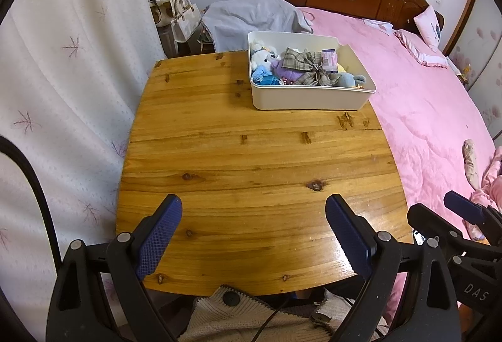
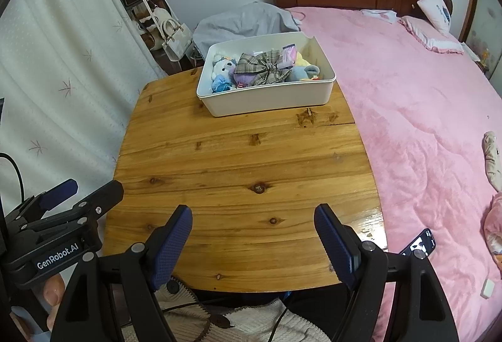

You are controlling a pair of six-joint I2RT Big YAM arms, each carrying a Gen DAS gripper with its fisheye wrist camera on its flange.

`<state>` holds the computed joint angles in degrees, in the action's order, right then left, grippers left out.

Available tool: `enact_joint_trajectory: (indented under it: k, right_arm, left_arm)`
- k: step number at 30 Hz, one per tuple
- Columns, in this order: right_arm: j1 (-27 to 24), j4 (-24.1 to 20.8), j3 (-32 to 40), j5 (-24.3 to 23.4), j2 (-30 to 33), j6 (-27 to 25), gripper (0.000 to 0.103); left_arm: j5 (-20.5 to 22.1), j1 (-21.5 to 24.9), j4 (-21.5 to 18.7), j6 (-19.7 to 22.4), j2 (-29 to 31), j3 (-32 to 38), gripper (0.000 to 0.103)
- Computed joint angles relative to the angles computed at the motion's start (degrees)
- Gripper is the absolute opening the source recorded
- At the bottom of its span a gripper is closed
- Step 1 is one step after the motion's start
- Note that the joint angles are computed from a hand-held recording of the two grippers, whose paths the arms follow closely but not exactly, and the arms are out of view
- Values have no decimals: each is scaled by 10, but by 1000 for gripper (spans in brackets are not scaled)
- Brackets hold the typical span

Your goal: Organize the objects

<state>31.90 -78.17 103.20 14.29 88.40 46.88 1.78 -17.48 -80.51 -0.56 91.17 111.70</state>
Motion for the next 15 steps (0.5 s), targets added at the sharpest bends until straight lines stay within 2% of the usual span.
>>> enact_joint_trajectory:
  k: [15]
  right_arm:
    - [-3, 8, -11, -6, -3, -1, 81]
  left_arm:
    - [-3, -4, -2, -1, 0, 0, 94]
